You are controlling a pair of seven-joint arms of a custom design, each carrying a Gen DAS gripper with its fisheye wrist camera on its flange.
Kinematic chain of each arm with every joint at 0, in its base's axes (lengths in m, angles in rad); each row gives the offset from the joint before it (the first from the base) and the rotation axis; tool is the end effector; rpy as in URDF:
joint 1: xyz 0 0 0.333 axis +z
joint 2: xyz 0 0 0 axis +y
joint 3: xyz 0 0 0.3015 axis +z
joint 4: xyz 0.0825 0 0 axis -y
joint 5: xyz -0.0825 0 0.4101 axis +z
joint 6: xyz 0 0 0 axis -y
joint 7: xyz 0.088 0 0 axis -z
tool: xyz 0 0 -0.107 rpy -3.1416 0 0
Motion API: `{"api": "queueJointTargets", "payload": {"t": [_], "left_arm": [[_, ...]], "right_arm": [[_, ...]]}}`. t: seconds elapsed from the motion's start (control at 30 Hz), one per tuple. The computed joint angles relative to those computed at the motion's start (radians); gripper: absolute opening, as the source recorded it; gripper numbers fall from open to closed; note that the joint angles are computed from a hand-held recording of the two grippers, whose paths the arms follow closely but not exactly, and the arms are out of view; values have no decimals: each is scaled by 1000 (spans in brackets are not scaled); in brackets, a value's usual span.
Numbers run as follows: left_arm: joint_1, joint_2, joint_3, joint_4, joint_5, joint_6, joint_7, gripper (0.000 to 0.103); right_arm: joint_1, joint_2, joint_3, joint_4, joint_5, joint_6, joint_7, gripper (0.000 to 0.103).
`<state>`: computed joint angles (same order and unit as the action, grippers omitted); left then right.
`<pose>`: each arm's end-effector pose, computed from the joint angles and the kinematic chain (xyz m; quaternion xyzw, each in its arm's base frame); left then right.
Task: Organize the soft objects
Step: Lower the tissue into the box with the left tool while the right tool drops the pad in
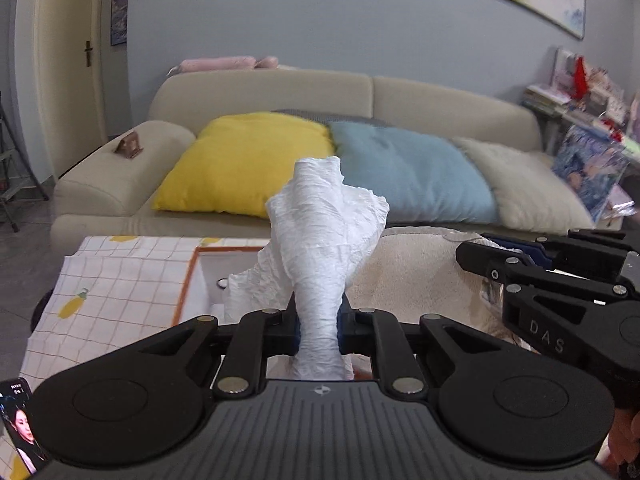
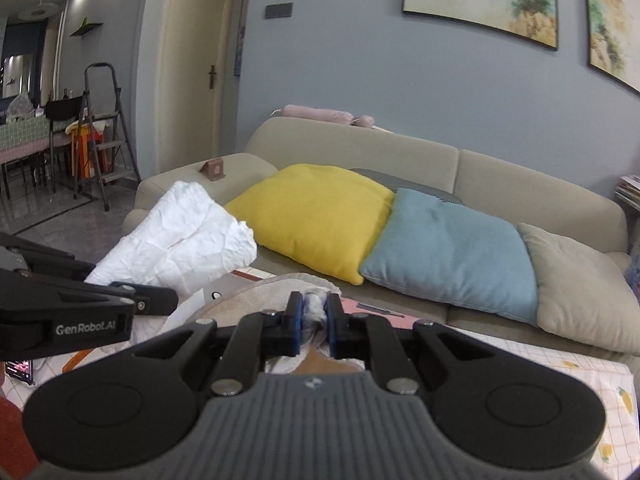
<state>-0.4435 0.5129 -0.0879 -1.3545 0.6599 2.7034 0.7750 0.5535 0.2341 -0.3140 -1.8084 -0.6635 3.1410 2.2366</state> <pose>0.6632 -0.3957 0.5030 -0.5704 0.6870 -0.3573 0.2739 0.6408 0.2311 0.5105 -0.6812 0.5079 -0.3472 0.3970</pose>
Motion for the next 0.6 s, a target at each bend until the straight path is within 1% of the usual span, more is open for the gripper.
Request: {"api": "queueJointTargets", "payload": {"t": [0.03,0.07,0.1,0.17,0.27,0.37,0.43,0.6], "left_arm": [[4,27,-2,33,-7,-21,20,16],[11,49,-6,61,-21,-49,48,16],[15,73,-8,91,-35,-78,68,16],[30,115,-17,137,-72,-105,114,16],[37,176,-22,212,-118,-157,182,16],[40,247,-28,307,-169,-226,258,16],[38,299,-27,379,-198,-267,304,16],[21,446,-12,598,-258,-393,402,16]], "right_arm": [[-42,35,58,40,54,-20,-66,10],[-61,67,88,76,92,-40,-115,10],[-73,103,110,117,124,-61,-164,10],[-85,168,138,191,177,-100,-243,10],[-132,263,207,303,278,-161,-380,10],[-149,345,235,403,346,-213,-473,9],[-152,394,241,468,381,-252,-528,9],[-135,525,221,649,445,-351,-631,10]]}}
